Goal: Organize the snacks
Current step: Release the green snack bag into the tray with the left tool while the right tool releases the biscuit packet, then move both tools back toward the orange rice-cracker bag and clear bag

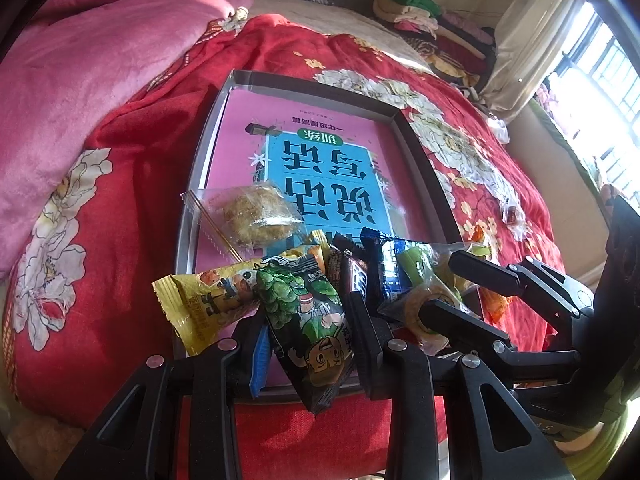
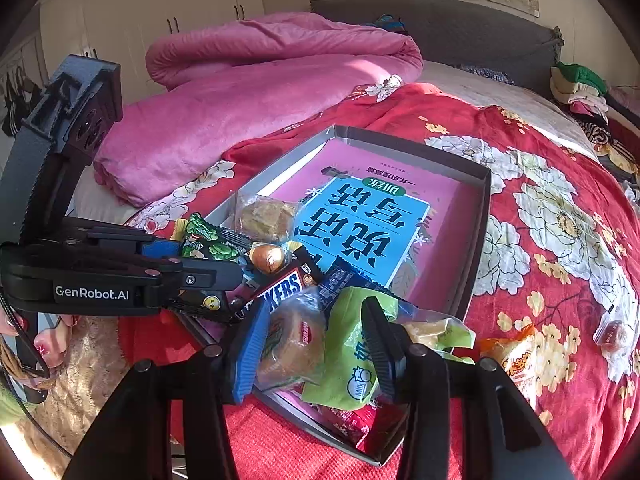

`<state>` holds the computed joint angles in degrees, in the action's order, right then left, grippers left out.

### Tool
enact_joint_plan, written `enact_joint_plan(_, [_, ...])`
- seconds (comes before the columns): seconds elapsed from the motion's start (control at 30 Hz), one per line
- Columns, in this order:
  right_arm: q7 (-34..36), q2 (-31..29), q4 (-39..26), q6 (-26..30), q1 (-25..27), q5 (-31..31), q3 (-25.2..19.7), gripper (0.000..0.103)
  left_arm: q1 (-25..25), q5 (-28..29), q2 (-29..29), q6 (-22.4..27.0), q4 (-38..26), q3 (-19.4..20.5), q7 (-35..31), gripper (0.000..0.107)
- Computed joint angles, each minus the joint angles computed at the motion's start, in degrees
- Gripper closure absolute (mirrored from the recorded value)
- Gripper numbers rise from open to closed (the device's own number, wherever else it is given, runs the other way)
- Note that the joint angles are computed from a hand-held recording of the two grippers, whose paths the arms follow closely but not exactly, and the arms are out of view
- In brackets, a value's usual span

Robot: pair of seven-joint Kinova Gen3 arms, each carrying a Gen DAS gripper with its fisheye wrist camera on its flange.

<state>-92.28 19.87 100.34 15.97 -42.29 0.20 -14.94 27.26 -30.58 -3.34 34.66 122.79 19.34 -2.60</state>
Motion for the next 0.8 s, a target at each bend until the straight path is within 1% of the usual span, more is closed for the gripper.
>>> enact_joint_plan(0.07, [0.11,-0.46,0.53,-0.54,0.48,-0.38,-0.27,0.053,0.12,-0.75,-0.02,0.24,-0.14,0.26,0.48,0.072])
enact_joint_plan(0.2, [-0.10,-1.52,1.65,-1.73,1.22,-1.03,-0.37,0.052,0.27,-1.30,-0.24,0.20,-0.18,0.38,0.61,0.070])
enact_joint_plan(0.27, [-0.37,-2.01,2.05,-2.09,1.49,-1.23,-0.19,0.050,0.24,-1.81,-0.51,0.09,-0.11,0.57,0.91,0.068])
enact_joint_plan(0.3, [-0.56,-2.24,2.26,-2.30,1.58,-1.30,-0.07,0.050,0.21,-2.31,-0.72,0.06,-0.03,0.77,1.33,0.065])
enact_joint_plan(0.43, [-1.18,-3.34,3.51,-3.58,2.50,-1.71,-0.07,0.048,-0.15,-5.73,-1.86,0.25,0.42,2.33,4.82,0.055])
enact_joint_plan(0.5, [-1.88,-3.96,4.14,-4.06,2.34,-1.53,0.60,0.047,-0.55,-7.42,-2.55,0.02,0.74,3.09,6.54,0.054])
enact_joint_plan(0.57, [-1.79,-4.65,4.99,-4.91,3.53,-1.97,-0.05,0.047,-1.02,-9.06,-3.22,0.11,0.93,4.11,8.27,0.052])
enact_joint_plan(0.63, [-1.91,-5.27,5.69,-5.50,4.27,-2.27,-0.15,0.047,-1.28,-10.64,-3.35,1.01,0.64,5.30,9.88,0.048])
enact_joint_plan(0.8, [-1.15,-6.61,7.02,-6.61,7.56,-3.85,-1.73,0.046,-0.91,-12.51,-3.41,3.12,-0.36,6.37,11.90,0.045])
